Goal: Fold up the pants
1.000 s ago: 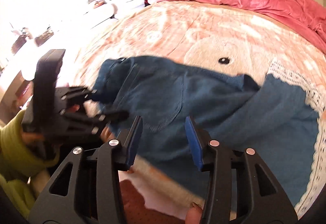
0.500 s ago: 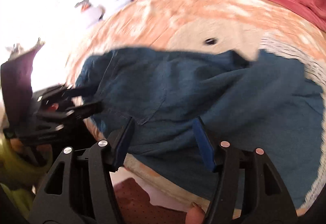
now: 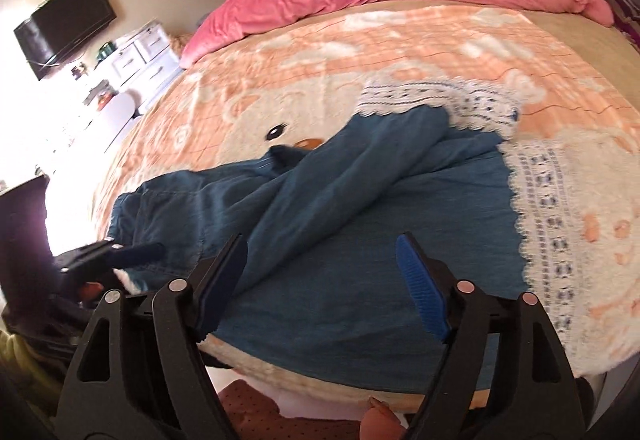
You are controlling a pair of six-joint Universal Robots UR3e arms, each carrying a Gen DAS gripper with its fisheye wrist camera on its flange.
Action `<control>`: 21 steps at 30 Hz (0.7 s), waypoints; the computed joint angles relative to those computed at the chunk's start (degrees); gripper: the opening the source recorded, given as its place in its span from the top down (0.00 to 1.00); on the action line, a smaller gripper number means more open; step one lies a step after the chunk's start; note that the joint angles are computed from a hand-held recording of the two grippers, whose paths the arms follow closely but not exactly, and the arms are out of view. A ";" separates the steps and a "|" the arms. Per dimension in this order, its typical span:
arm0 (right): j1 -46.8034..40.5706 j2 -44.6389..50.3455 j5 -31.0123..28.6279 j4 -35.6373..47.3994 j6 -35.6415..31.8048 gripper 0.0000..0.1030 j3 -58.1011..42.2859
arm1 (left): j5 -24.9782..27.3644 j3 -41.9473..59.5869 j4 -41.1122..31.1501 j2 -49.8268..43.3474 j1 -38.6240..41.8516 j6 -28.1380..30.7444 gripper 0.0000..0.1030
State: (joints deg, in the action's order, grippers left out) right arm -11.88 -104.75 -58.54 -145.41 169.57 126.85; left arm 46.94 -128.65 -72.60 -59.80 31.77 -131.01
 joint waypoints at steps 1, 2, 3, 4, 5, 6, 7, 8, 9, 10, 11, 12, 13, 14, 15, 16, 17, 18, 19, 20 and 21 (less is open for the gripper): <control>-0.08 0.27 -0.23 -0.20 0.12 0.30 -0.25 | 0.12 0.99 2.41 -4.56 -2.21 -2.24 0.40; 0.33 1.25 -0.66 -1.06 0.77 0.29 -0.76 | 0.50 1.75 4.77 -8.18 -4.19 -4.42 0.40; -0.04 1.23 -0.69 -1.17 0.84 0.29 -0.63 | 1.34 2.43 7.06 -11.03 -6.09 -6.61 0.48; -0.15 1.36 -0.83 -1.12 0.89 0.28 -0.79 | 2.09 2.82 9.71 -13.67 -8.08 -8.62 0.53; -0.07 1.53 -1.32 -1.32 0.91 0.28 -0.86 | 2.13 2.89 11.59 -15.19 -9.17 -9.82 0.53; 0.53 2.09 -2.46 -1.94 0.96 0.28 -1.10 | 2.56 2.77 14.28 -16.61 -10.18 -11.74 0.53; 0.89 2.54 -3.02 -2.11 0.88 0.28 -1.41 | 3.61 2.94 17.63 -18.46 -11.37 -14.23 0.53; 1.42 3.36 -3.55 -2.28 0.84 0.28 -2.04 | 3.91 3.34 19.31 -19.69 -12.06 -15.30 0.53; 1.89 4.27 -3.88 -2.18 0.77 0.28 -3.01 | 4.04 4.37 21.06 -21.61 -13.06 -16.53 0.56; 2.71 5.76 -4.36 -2.40 0.91 0.28 -4.58 | 4.13 5.86 21.58 -23.32 -13.62 -17.24 0.61; 3.66 7.27 -5.02 -2.82 0.99 0.28 -6.30 | 4.20 7.18 22.56 -25.11 -14.48 -18.18 0.63; 4.54 8.38 -5.91 -3.21 1.15 0.28 -7.63 | 4.32 8.68 23.54 -27.08 -15.49 -19.32 0.69; 6.17 10.45 -7.93 -4.13 1.41 0.28 -9.86 | 4.39 10.05 25.07 -29.26 -16.55 -20.93 0.76; 7.41 12.27 -9.43 -4.62 1.29 0.28 -11.88 | 3.22 10.77 25.28 -30.53 -16.62 -21.61 0.81; 8.02 13.47 -10.07 -4.69 1.15 0.28 -13.25 | 0.99 11.26 24.10 -31.35 -16.23 -21.82 0.87; 9.17 16.17 -11.46 -4.51 1.04 0.28 -16.28 | -2.69 10.41 22.80 -31.61 -15.04 -21.33 0.87; 9.81 17.74 -12.48 -4.19 1.07 0.28 -18.04 | -4.25 9.41 23.34 -31.82 -14.71 -20.89 0.87; 11.33 21.18 -15.17 -3.20 1.22 0.28 -22.07 | -5.47 7.48 24.84 -31.51 -14.63 -20.01 0.87; 12.27 23.30 -16.88 -2.59 1.31 0.28 -24.52 | -5.67 6.03 26.37 -31.48 -14.83 -19.50 0.87; 13.35 26.17 -18.85 -1.58 1.66 0.28 -27.88 | -5.96 5.24 26.95 -31.67 -15.12 -18.94 0.87; 14.18 28.93 -20.33 -0.31 2.11 0.28 -31.25 | -6.59 4.78 26.43 -31.90 -15.32 -17.92 0.87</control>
State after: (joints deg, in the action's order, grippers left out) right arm 2.29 -75.83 -78.86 -145.72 171.68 95.60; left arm 40.35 -123.87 -46.17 -91.70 16.45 -148.92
